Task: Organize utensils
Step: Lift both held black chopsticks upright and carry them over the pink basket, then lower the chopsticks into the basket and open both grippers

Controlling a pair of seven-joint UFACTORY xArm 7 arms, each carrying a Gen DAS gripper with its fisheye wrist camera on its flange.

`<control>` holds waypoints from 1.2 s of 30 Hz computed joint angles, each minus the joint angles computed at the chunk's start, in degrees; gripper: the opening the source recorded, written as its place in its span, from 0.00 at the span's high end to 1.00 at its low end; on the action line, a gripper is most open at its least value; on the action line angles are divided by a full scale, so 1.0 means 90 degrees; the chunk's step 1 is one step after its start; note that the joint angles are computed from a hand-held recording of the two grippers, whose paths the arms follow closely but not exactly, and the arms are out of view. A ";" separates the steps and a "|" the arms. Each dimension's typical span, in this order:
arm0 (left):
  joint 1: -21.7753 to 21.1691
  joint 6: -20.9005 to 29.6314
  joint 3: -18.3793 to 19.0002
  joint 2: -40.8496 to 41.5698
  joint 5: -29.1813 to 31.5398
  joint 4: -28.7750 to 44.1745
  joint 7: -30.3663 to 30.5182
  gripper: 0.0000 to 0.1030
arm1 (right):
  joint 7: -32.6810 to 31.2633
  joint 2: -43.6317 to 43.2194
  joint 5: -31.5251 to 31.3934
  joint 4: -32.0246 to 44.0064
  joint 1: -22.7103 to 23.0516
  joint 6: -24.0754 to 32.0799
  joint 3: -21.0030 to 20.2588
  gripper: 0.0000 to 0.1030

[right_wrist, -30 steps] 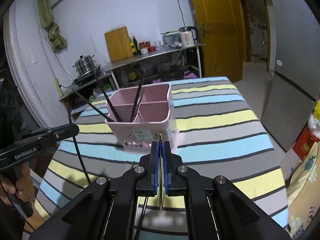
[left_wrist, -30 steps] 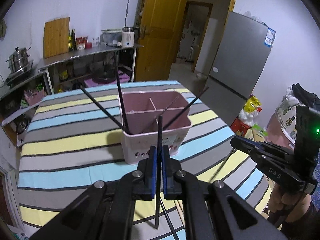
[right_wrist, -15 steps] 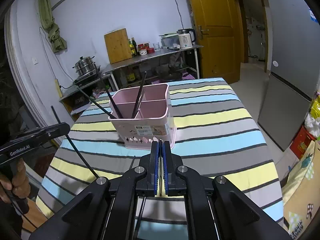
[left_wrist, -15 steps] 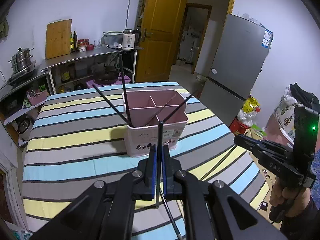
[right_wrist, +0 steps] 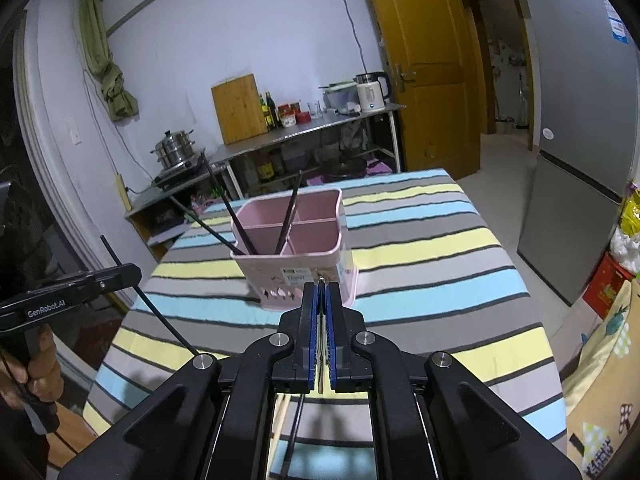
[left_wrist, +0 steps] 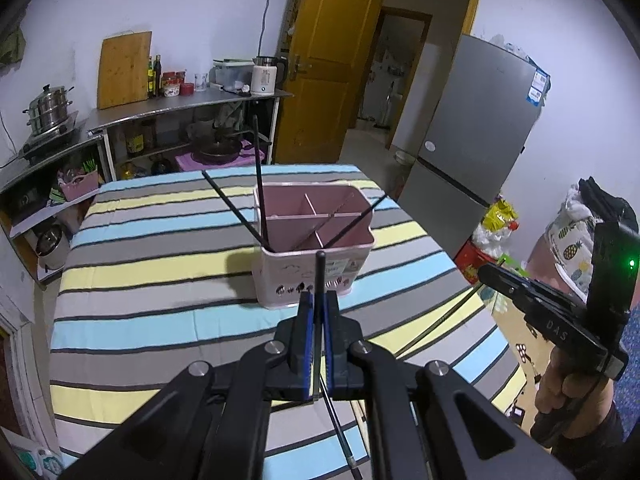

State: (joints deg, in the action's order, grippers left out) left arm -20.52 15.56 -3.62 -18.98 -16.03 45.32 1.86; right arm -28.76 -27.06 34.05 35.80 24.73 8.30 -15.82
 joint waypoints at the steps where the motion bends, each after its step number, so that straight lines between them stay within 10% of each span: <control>1: -0.0005 -0.0010 0.0013 0.0002 -0.0014 0.0030 0.0000 0.95 | -0.0056 -0.0014 0.0091 0.0028 0.0116 -0.0027 -0.0103 0.96; 23: 0.0096 -0.0125 0.0192 0.0838 -0.0855 0.1694 0.0303 0.95 | -0.1727 0.0650 0.2296 0.1389 0.1335 0.0002 -0.0755 0.96; 36: 0.0535 -0.0058 -0.0015 0.1584 -0.0985 0.2624 0.0430 0.95 | -0.3025 0.1760 0.4105 0.2568 0.1089 0.0216 -0.0437 0.96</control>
State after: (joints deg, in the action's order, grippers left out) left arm -15.71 15.04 -3.76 -4.72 -24.90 68.94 5.73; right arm -55.98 -11.22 71.00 58.92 34.53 10.25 -19.75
